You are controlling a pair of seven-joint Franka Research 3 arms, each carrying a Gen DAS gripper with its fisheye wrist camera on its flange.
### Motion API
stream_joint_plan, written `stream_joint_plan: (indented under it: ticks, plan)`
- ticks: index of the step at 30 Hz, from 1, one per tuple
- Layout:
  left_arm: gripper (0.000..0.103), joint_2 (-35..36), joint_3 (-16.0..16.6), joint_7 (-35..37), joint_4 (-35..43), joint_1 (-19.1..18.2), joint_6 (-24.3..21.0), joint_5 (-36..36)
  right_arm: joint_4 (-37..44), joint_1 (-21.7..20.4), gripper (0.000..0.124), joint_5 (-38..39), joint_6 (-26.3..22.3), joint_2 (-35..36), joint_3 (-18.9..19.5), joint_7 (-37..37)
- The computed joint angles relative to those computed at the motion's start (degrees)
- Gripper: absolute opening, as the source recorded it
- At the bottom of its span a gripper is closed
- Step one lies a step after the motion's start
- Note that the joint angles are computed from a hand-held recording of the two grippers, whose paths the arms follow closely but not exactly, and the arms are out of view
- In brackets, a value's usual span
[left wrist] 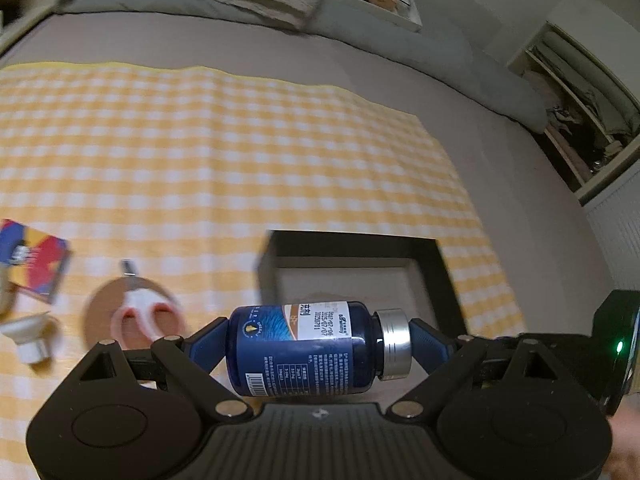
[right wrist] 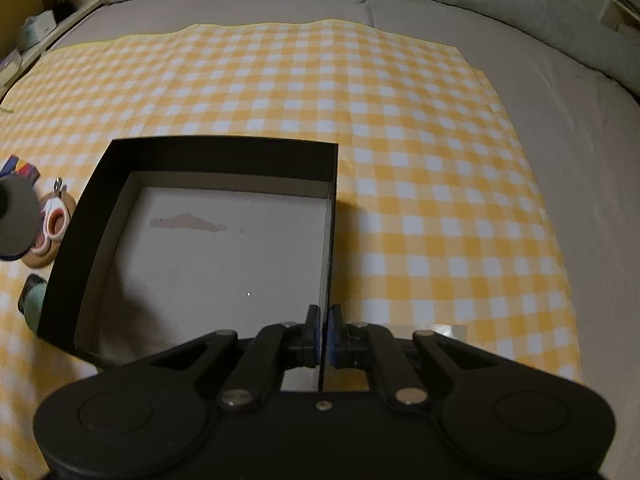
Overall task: Organize rigid objects
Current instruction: 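Carry the blue bottle with the left tool into the black box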
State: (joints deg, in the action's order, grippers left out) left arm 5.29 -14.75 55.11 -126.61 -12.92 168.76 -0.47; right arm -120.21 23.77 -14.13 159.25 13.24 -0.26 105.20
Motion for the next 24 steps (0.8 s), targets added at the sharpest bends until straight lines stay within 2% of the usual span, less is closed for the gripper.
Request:
stream_joint_plan:
  ticks: [6,12,16,20,24]
  plan:
    - [0.093,6.3,2.1,-10.2,7.2,-3.9,-1.7,9.6,-0.4,-0.8,0.004,2.4,0.2,0.1,0.6,-2.5]
    - [0.093,11.5,2.8,-15.1,13.2,-5.5,-4.5,15.3,-0.9,-0.9,0.005,3.1,1.3,0.1,0.7,-3.5]
    - [0.093,14.9,1.5,-14.7,16.8,-5.2,-5.6,14.9,-1.7,-1.6,0.005,6.1,1.8,-0.2,1.4,-6.1]
    - [0.093,18.5,0.6,-14.6,20.2,-5.5,-6.3,13.5,-1.5,-0.8,0.005,5.3,1.8,-0.1,0.7,-5.8]
    - [0.093,21.8,3.3,-17.9,23.8,-8.5,-6.6,16.0,-1.7,-0.9,0.005,5.8,1.9,-0.2,1.0,-6.3]
